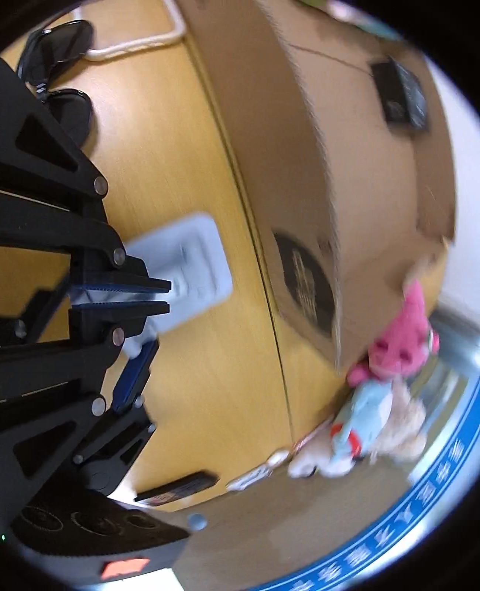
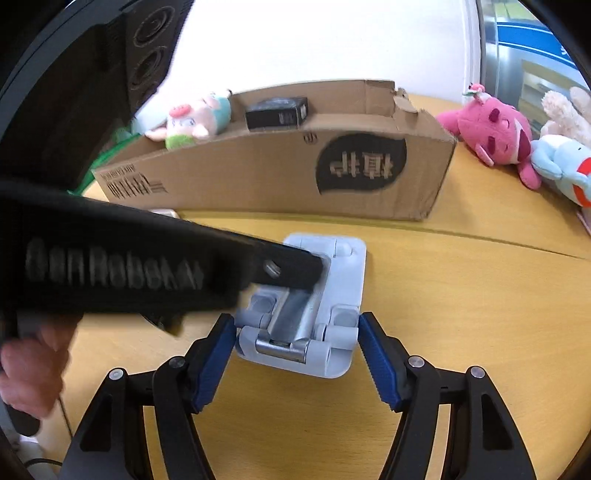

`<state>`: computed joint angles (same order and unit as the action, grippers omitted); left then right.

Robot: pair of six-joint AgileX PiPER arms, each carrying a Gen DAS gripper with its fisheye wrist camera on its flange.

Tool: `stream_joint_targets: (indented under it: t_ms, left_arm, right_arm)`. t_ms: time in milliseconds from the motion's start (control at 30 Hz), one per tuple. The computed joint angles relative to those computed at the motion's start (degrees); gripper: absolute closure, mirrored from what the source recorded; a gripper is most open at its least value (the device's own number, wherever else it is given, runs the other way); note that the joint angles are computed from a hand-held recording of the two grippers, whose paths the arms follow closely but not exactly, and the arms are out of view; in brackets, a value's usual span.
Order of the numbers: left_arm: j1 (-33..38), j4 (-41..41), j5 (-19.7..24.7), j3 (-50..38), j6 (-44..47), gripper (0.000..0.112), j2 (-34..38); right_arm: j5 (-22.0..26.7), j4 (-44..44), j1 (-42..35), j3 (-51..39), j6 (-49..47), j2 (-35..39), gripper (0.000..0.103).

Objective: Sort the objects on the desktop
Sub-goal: 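Lower both grippers onto the white phone stand and close on it, then lift the white phone stand with both grippers over the cardboard box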

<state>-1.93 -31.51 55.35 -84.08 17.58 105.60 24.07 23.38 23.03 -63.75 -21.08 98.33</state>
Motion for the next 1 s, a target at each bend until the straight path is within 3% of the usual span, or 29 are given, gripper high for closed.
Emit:
stream_joint_targets:
  t_ms: [100, 167, 233, 300, 433, 567, 833, 1000]
  left_arm:
    - [0.14, 2.06, -1.04, 1.19, -2.04, 0.083, -0.23]
    - [-1.55, 4.49, -3.65, 2.38, -4.04, 0.054, -0.8]
    - [-3.52, 7.74, -3.63, 1.64, -6.3, 0.044, 0.29]
    - [-4.28, 7.28, -4.78, 3.4, -5.01, 0.042, -0.45]
    - [-5.42, 7.74, -6.16, 5.17, -4.96, 0.055, -1.61]
    - [-4.15, 5.8, -6.39, 6.61, -3.63, 0.055, -2.92]
    - [-5.11, 9.78, -8.48, 8.17, -6.57, 0.056, -10.24]
    - [-4.73, 10.56, -7.2, 4.47, -7.04, 0.056, -13.26]
  right_arm:
    - [-1.14, 3.24, -0.23, 2.18, -2.5, -0.11, 0.038]
    - [-1.61, 1.72, 0.34, 2.7, -0.9, -0.44, 0.038]
    - [-1.95, 0.68, 0.59, 2.69, -0.17, -0.3, 0.038]
    - [-1.94, 0.53, 0.71, 2.81, -0.41, -0.55, 0.038]
    - [-2.55, -2.04, 1.74, 3.28, 1.91, -1.7, 0.038]
    - [-2.45, -3.83, 2.2, 3.43, 3.66, -2.3, 0.038]
    - [-1.87, -8.62, 3.76, 3.26, 8.49, -7.18, 0.038]
    - [-0.89, -14.0, 4.53, 1.05, 12.93, -11.19, 0.038]
